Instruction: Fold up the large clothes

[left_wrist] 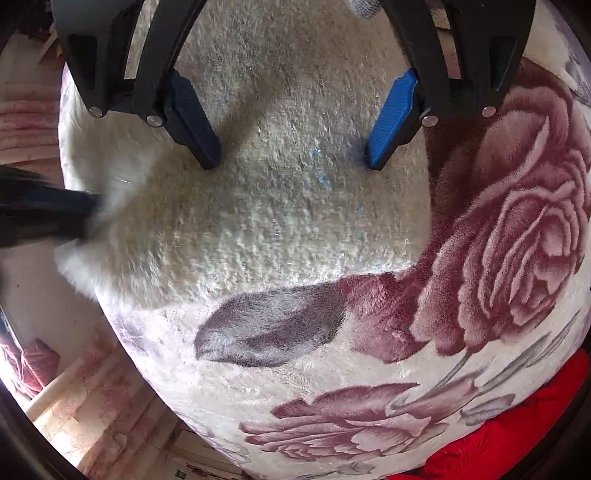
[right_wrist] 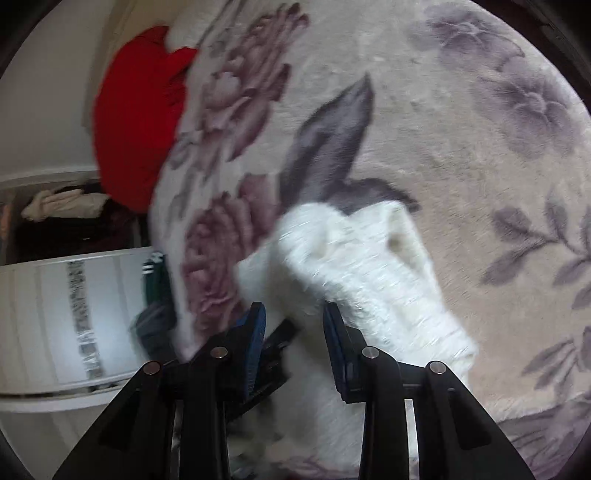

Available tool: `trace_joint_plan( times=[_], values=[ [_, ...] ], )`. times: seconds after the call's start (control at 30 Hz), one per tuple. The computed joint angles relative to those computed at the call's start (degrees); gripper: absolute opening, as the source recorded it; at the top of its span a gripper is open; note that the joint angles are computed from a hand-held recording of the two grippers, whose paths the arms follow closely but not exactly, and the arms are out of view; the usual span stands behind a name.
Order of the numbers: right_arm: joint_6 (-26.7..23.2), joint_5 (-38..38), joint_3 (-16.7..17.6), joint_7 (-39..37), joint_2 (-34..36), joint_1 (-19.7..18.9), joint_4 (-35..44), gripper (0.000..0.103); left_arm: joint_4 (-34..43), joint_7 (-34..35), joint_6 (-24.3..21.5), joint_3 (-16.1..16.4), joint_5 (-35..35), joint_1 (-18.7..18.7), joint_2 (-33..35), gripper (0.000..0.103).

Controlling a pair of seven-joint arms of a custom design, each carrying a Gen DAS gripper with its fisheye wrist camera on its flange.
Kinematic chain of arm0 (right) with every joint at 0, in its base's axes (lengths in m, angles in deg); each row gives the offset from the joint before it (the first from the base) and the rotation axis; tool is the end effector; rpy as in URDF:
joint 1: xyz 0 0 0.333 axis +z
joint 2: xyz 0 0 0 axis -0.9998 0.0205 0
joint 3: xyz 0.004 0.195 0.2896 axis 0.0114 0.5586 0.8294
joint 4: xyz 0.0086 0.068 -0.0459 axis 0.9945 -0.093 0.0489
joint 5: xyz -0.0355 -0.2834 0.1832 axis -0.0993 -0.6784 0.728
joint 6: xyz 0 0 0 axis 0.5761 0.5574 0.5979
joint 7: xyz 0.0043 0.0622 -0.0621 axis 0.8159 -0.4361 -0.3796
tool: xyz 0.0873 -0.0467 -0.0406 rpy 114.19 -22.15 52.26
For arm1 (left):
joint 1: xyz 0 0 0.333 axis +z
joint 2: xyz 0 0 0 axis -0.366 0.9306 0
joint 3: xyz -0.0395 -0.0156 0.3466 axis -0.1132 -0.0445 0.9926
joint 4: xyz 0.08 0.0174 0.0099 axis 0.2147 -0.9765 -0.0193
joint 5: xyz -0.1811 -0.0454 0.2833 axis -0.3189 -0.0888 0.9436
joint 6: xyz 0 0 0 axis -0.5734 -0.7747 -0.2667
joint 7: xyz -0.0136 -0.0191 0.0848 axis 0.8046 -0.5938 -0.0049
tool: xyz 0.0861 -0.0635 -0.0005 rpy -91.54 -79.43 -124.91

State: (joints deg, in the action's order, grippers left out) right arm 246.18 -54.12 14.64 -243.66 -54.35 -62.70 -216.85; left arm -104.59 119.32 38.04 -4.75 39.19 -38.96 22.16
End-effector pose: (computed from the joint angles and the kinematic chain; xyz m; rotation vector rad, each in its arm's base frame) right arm 0.3368 0.2518 0.5725 -0.5175 2.4124 0.3144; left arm 0.5258 -0.3125 0.5423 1.0145 -2.8595 0.4252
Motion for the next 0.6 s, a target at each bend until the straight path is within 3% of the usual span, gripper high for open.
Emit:
trace_joint_plan(
  times=[0.03, 0.07, 0.13, 0.27, 0.4, 0.43, 0.5, 0.53, 0.57, 0.6],
  values=[
    [-5.14, 2.15, -2.22, -2.35, 1.84, 1.61, 0.91, 0.015, 0.22, 0.40, -0.85, 0.04, -0.75, 0.48, -0.21, 0.080],
    [-7.09, 4.95, -3.69, -4.52, 3.66, 2.73, 0.98, 0.008, 0.34, 0.65, -1.76, 0.16, -1.45, 0.99, -0.53, 0.080],
    [-10.63, 9.28, -5.74, -12.42, 7.30, 4.38, 1.95, 0.007, -0.37, 0.67, -2.05, 0.59, -2.93, 2.07, -1.65, 0.081],
    [-17.67, 8.16, -3.88, -17.71, 12.58, 1.97, 6.53, 0.007, -1.50, -1.73, -2.40, 1.91, -3.96, 4.00, -3.14, 0.081],
    [-19.49, 15.84, -5.15, -27.30, 10.85, 0.01, 7.88, 0.009, -0.62, -3.88, -2.20, 2.64, -4.44, 5.70, -3.29, 0.081],
    [-18.53, 17.00, -5.11, -28.12, 8.51, -0.38, 7.24, 0.014, -0.69, -3.43, -1.58, 2.50, -4.31, 5.80, -3.30, 0.081],
    [-17.49, 14.61, -3.79, -25.03, 4.34, -1.78, 6.77, 0.041, -0.60, -2.32, -0.02, 2.16, -3.76, 5.68, -2.90, 0.081],
    [-18.86, 11.75, -2.87, -22.75, 2.82, -2.68, 7.71, 0.064, -0.28, -2.02, 0.64, 1.99, -3.00, 5.34, -2.23, 0.081],
    [-20.80, 8.37, -1.76, -20.35, 1.79, -3.61, 9.07, 0.077, 0.45, -1.93, 0.59, 1.86, -2.34, 5.02, -1.36, 0.081],
    [-21.35, 6.27, -1.35, -19.73, 1.18, -3.86, 9.63, 0.081, 1.28, -2.05, 0.36, 1.76, -1.67, 4.65, -0.35, 0.081]
  ],
)
